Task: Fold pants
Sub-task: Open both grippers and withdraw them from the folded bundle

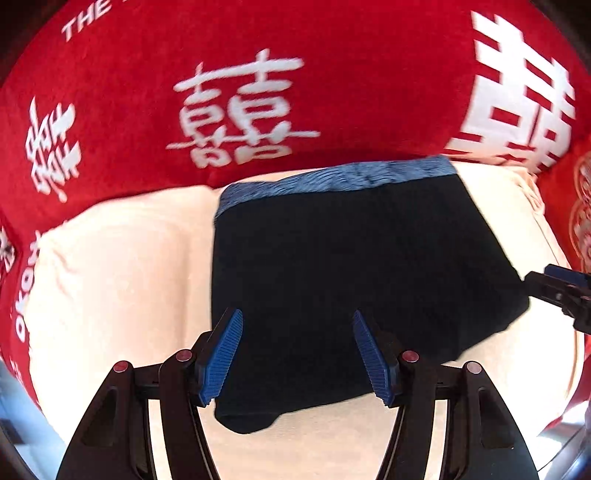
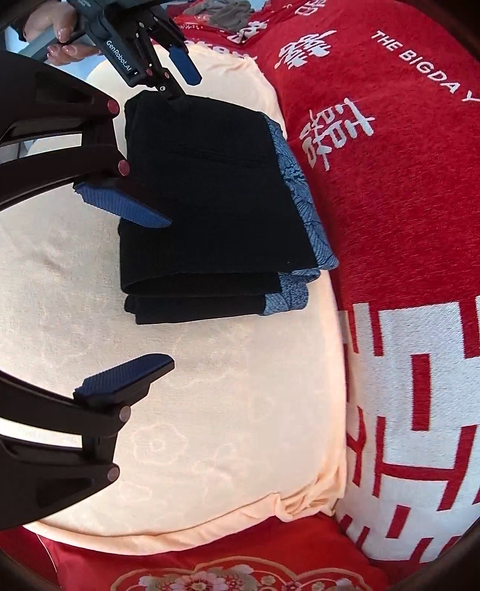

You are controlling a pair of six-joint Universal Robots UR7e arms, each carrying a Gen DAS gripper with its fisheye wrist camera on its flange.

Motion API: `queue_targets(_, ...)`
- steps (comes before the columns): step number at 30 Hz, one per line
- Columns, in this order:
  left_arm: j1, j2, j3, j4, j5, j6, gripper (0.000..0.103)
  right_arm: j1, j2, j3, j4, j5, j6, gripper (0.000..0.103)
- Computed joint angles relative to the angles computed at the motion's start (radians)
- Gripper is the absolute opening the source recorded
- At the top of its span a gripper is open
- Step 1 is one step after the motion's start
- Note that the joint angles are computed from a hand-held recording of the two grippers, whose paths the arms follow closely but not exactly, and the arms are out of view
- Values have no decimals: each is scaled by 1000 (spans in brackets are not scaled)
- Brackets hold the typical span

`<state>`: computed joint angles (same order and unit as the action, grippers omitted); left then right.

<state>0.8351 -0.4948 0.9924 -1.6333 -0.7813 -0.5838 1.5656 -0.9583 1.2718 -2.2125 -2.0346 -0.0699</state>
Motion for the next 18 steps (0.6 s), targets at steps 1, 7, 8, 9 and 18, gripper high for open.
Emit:
queue_targets(1, 7, 4, -7, 32, 3, -20, 64, 2, 10, -5, -8, -12, -6, 75)
queue_targets(7, 28, -19, 43, 47, -25, -76, 76, -10, 30, 23, 18, -79, 8, 75)
queue_targets(8, 28, -23, 50, 42, -28, -78, 76, -13, 20, 32, 17, -72, 13, 75)
queue_targets(9, 28, -24, 52, 41, -30, -80, 76, -16, 12, 36, 25, -71, 19, 75)
queue_targets(18, 21, -13, 11, 114, -41, -102, 76, -30, -64, 78, 113, -32, 45, 75)
